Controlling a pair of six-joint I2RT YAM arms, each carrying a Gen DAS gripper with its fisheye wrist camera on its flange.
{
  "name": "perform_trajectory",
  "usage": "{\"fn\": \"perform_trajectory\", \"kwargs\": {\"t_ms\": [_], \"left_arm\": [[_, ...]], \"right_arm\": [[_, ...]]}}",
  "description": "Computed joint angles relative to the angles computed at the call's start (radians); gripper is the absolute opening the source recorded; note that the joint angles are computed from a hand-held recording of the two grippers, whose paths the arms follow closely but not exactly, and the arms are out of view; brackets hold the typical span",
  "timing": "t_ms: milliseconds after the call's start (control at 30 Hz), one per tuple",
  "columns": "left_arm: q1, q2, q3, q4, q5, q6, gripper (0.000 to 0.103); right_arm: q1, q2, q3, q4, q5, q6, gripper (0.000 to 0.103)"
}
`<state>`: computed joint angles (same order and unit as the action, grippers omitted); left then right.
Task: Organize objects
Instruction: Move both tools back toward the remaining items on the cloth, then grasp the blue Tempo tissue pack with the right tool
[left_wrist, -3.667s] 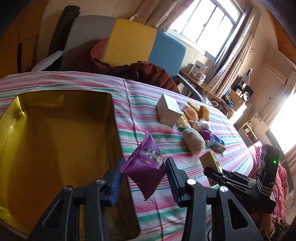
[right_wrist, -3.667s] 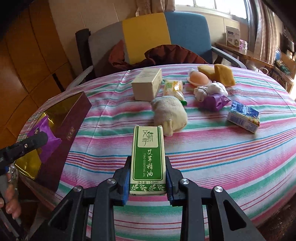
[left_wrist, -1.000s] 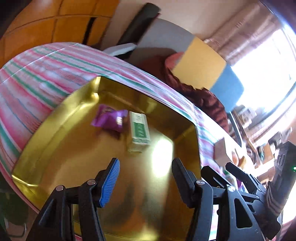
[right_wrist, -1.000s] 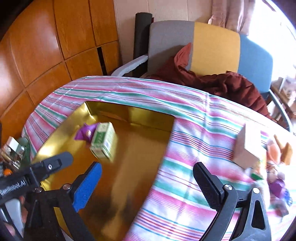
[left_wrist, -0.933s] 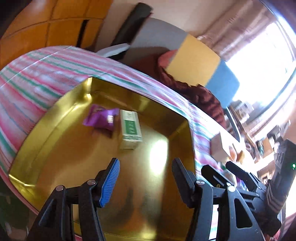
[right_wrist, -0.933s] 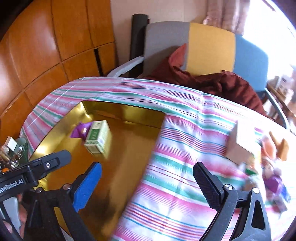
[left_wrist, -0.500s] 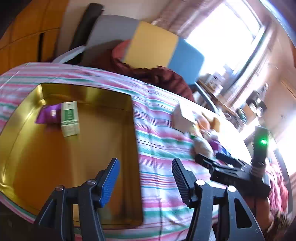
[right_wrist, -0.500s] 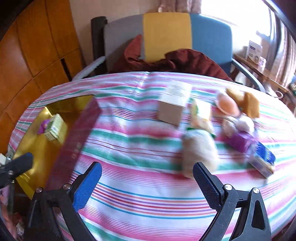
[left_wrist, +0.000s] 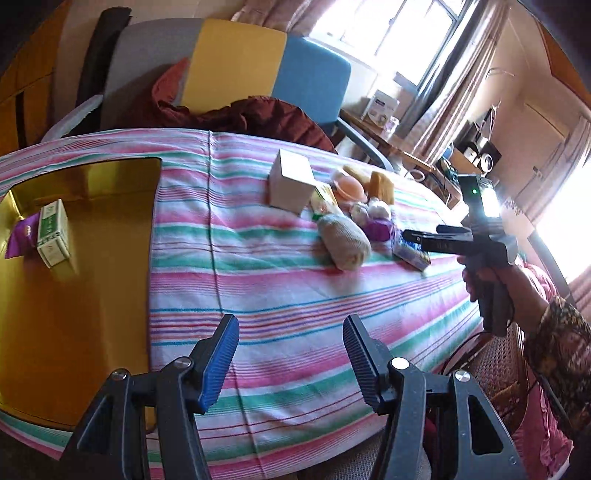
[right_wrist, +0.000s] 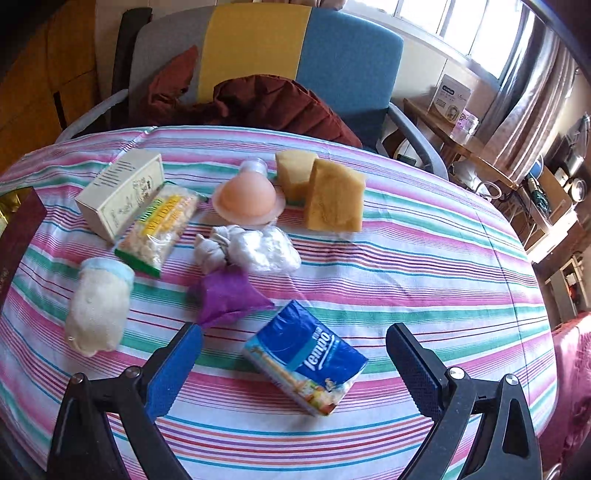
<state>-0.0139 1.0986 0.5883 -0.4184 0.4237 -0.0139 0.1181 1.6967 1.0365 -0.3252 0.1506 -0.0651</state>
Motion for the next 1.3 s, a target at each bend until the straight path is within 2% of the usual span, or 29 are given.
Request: {"fn": "perform_trajectory", "kwargs": {"t_ms": [133, 233, 333, 400, 500, 733, 833, 867, 900, 1000, 1033, 1100, 1200, 1300], "left_arm": [[-0.048, 0.011, -0.005, 0.006, -0.030, -0.008, 0.059], [-0.073, 0.033, -0.011, 0.033, -0.044, -0.024, 0.059], [-0.106, 0.081, -0.003, 0.055, -0.056, -0.047, 0.059], [-0.127, 0.119, 0.010, 0.069, -0.062, -0.061, 0.059], [-0.156, 0.168, 0.034, 0.087, -0.079, -0.072, 0.059], [-0.209, 0.280, 0.120, 0.119, -0.092, -0.120, 0.059], [-0.241, 0.331, 0.157, 0.133, -0.099, -0.143, 0.059], [-0.255, 0.348, 0.170, 0.138, -0.108, -0.152, 0.060], [-0.267, 0.366, 0.185, 0.141, -0.114, -0.157, 0.060], [-0.299, 0.427, 0.247, 0.139, -0.135, -0.179, 0.059], [-0.303, 0.441, 0.260, 0.142, -0.138, -0.187, 0.060], [-0.318, 0.481, 0.302, 0.138, -0.160, -0.208, 0.065], [-0.350, 0.541, 0.367, 0.131, -0.210, -0.228, 0.073], [-0.382, 0.614, 0.446, 0.113, -0.252, -0.237, 0.074]], "right_arm": [[-0.066, 0.029, -0.050, 0.081, -0.102, 0.035, 0.100], [-0.065, 0.099, 0.017, -0.015, -0.107, 0.052, 0.100], [-0.051, 0.117, 0.030, -0.037, -0.150, 0.034, 0.099], [-0.032, 0.115, 0.033, -0.057, -0.177, 0.026, 0.093], [-0.022, 0.101, 0.030, -0.076, -0.249, 0.015, 0.093], [-0.025, 0.068, 0.004, 0.004, -0.179, 0.066, 0.091], [-0.027, 0.094, 0.025, -0.008, -0.209, 0.077, 0.085], [-0.022, 0.105, 0.033, -0.014, -0.214, 0.075, 0.081], [-0.014, 0.121, 0.044, -0.023, -0.213, 0.069, 0.072], [0.027, 0.139, 0.048, -0.025, -0.156, 0.049, 0.065], [0.028, 0.138, 0.052, -0.035, -0.175, 0.056, 0.064], [0.024, 0.137, 0.062, -0.059, -0.213, 0.093, 0.060], [0.030, 0.135, 0.073, -0.090, -0.216, 0.145, 0.059], [0.037, 0.136, 0.073, -0.096, -0.208, 0.163, 0.059]]}}
